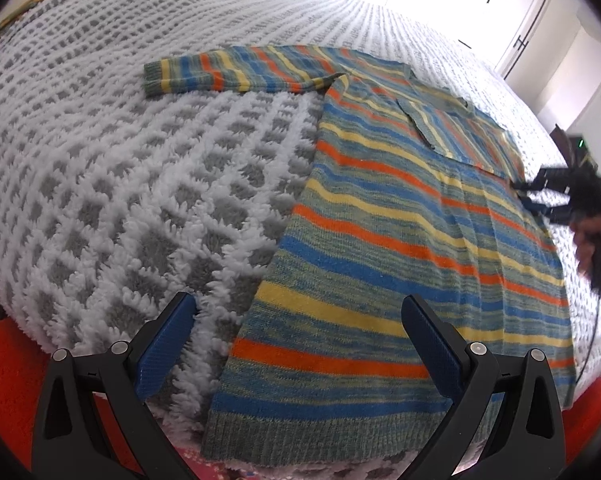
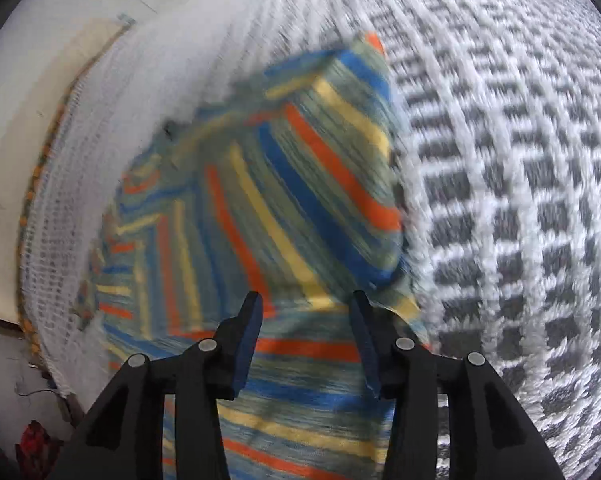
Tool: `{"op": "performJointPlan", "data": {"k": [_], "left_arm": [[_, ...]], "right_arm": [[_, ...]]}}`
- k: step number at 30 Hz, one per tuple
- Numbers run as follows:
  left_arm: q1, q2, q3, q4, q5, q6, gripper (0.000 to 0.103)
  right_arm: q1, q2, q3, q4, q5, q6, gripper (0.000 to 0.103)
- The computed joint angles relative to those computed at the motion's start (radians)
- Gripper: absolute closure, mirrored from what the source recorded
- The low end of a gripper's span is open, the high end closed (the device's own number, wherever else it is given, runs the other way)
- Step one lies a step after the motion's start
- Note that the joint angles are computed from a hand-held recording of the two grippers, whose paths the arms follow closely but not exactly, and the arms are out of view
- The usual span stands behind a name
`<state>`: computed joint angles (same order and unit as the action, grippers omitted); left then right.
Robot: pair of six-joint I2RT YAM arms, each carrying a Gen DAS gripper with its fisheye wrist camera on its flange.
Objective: Fold small clothes
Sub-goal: 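Fold the held sleeve across the sweater body with the right tool, then release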
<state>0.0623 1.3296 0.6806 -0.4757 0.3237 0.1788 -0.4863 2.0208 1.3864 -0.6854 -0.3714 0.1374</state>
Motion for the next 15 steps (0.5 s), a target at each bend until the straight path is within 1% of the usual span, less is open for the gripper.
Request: {"op": "performJointPlan", "data": {"k": [2,4,5,6,7,9,11,12,13,14,15], "left_arm": [[0.049,0.020,0.030,-0.035,0.043,0.026,0.001],[0.103,0.049,0.064,-0.066,0.082,0.050,0.001],[0.118,0.059,0.076,-0.070,0.087,0.051,0.001],[0.136,0.075,0.095,-0.076,0.089,0.052,0.001],[0.154,0.100,0.127,-0.093,0.095,0.053,0.001],[0.187,0.144,0.192,-0.127,0.131,0.045,0.001],[0.225,0.207,0.292,-0.155,0.200,0.025,0.001],[0.238,0.240,0.342,-0.160,0.225,0.008,0.001],[0.250,0.284,0.408,-0.161,0.249,-0.026,0.001],[0.265,0.340,0.486,-0.165,0.280,-0.068,0.001],[0.277,0.404,0.562,-0.175,0.319,-0.097,0.001]], "right_arm": [[-0.001,-0.058,-0.106,0.101,0.013,0.044,0.062],[0.014,-0.153,-0.193,0.148,0.027,0.046,0.061],[0.022,-0.216,-0.245,0.168,0.016,0.032,0.060],[0.032,-0.289,-0.304,0.188,0.007,0.019,0.054],[0.046,-0.369,-0.360,0.196,0.006,0.007,0.047],[0.076,-0.537,-0.485,0.204,0.005,-0.015,0.042],[0.122,-0.681,-0.596,0.209,0.020,-0.003,0.041],[0.125,-0.754,-0.646,0.192,0.022,-0.003,0.041],[0.146,-0.820,-0.698,0.188,0.034,0.019,0.041],[0.154,-0.913,-0.758,0.158,0.037,0.035,0.041],[0.166,-0.971,-0.797,0.141,0.038,0.057,0.041]]}}
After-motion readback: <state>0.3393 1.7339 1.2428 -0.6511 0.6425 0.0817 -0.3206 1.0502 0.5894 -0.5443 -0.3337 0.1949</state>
